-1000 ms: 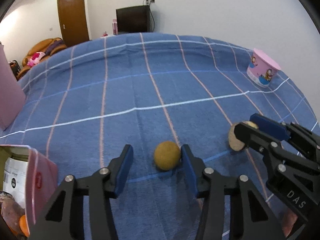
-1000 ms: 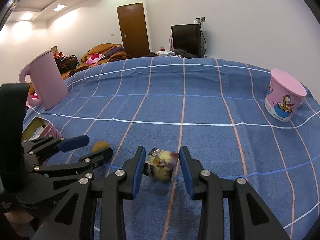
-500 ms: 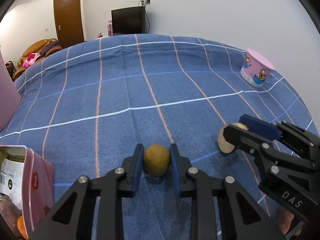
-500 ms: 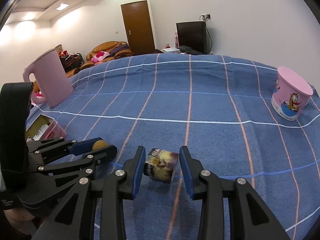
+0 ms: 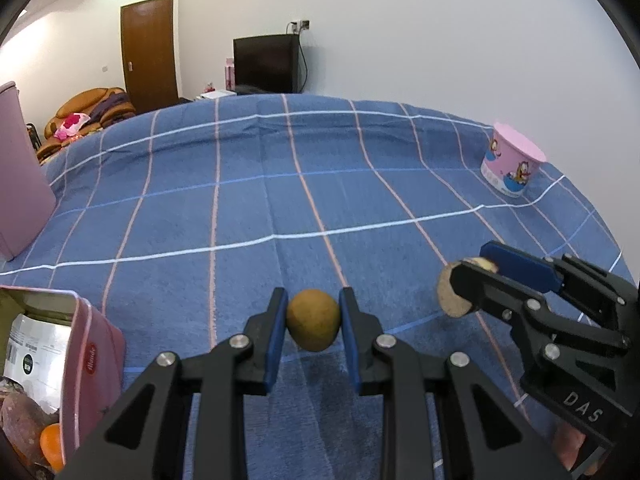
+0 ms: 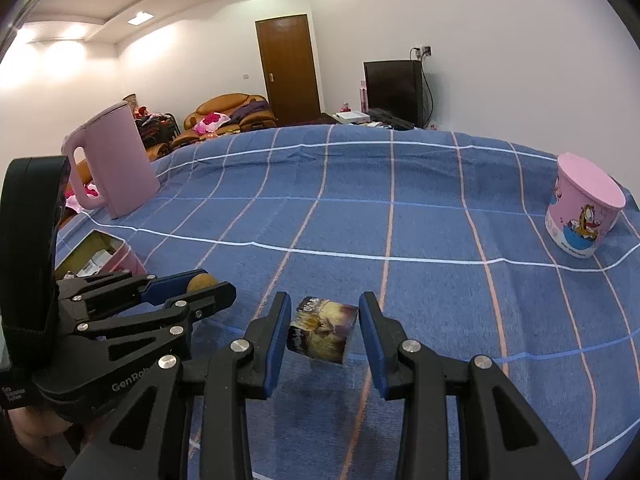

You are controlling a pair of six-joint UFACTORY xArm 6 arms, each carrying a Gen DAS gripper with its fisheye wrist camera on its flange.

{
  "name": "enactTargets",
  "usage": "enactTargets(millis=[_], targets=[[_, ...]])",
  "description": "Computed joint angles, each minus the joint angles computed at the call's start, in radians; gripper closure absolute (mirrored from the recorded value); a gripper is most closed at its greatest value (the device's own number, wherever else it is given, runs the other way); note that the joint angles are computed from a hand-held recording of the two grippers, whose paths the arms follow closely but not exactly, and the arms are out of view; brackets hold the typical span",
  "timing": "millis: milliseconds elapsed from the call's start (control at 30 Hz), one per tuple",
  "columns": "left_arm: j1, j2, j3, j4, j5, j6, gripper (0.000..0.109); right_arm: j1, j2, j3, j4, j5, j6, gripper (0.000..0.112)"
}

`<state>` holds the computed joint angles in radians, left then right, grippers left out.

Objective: Organize fruits
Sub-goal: 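Lift and hold the brown fruit with the left tool while the right tool holds the can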

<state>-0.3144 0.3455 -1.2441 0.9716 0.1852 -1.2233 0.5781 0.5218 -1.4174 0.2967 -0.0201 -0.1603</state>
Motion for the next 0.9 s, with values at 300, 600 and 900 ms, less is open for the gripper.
enactTargets(millis=[300, 600, 900], targets=[[-0.009, -0.022, -0.004, 0.192, 0.043, -0.177, 0.081, 0.035, -0.007, -0.005, 0.277, -0.033, -0.265, 0.075], [-0.020, -0.043, 0.000, 0.320, 0.082, -0.295, 0.081, 0.071, -0.008, -0.037, 0.617, -0.054, -0.593, 0.075], [-0.029, -0.063, 0.010, 0.420, 0.114, -0.389, 0.081, 0.101, -0.007, -0.086, 0.965, -0.072, -0.942, 0.075]])
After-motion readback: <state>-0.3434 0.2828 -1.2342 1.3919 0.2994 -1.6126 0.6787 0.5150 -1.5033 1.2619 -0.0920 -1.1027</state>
